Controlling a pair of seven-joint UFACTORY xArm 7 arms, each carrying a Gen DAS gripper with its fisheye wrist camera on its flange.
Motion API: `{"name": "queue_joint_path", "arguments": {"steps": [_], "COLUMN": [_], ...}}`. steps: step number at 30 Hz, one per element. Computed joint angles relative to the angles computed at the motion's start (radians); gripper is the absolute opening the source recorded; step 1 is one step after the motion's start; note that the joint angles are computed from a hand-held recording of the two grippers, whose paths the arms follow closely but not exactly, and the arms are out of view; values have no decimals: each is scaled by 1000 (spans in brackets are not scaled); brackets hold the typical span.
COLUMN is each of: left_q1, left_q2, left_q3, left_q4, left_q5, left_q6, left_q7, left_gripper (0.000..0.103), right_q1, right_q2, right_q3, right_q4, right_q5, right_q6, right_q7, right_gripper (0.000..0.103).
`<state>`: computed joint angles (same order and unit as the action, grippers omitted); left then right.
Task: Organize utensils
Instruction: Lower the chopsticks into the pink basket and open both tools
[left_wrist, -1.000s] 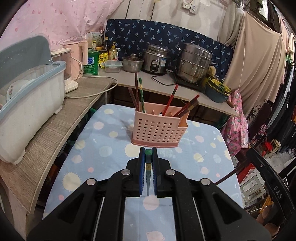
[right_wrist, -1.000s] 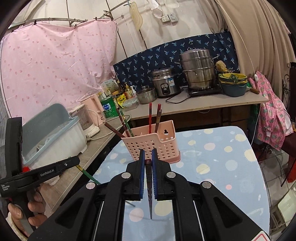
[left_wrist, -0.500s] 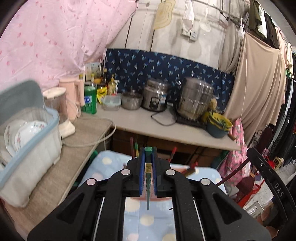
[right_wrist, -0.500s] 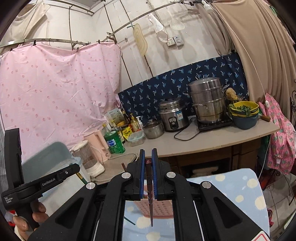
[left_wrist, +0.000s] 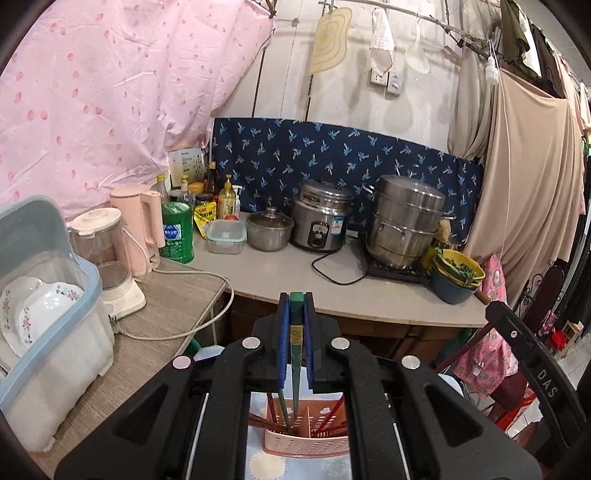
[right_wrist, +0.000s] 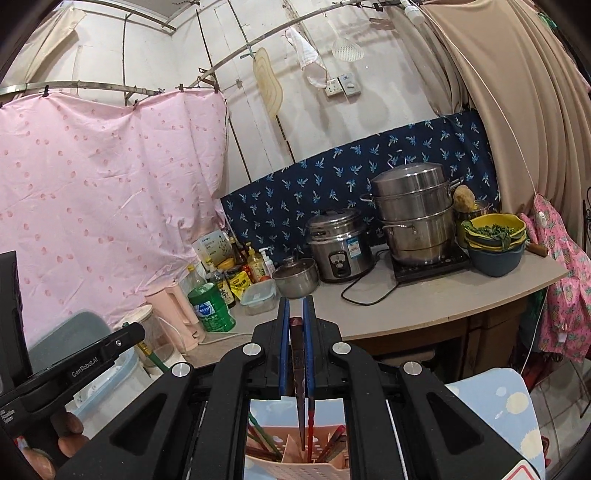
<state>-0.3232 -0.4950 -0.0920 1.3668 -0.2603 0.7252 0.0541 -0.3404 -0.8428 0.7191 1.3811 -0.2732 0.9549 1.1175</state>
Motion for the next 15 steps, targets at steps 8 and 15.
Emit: {"name": "queue_joint_path", "arguments": {"steps": [8, 15], "left_q1": [-4, -5], "left_q2": [9, 3], "left_q3": [-19, -31], "left_q4": [-83, -142], "left_q5": [16, 33], "left_q6": [2, 0], "left_q7": [-1, -9], "left_gripper": [7, 7], "right_q1": [81, 149], "right_q2": [10, 49], "right_q3": [-10, -13], "right_q4": [-135, -173], "right_q5": [13, -15], "right_q6": [-20, -2], "right_q7": [44, 74], "right_gripper": [7, 7]}}
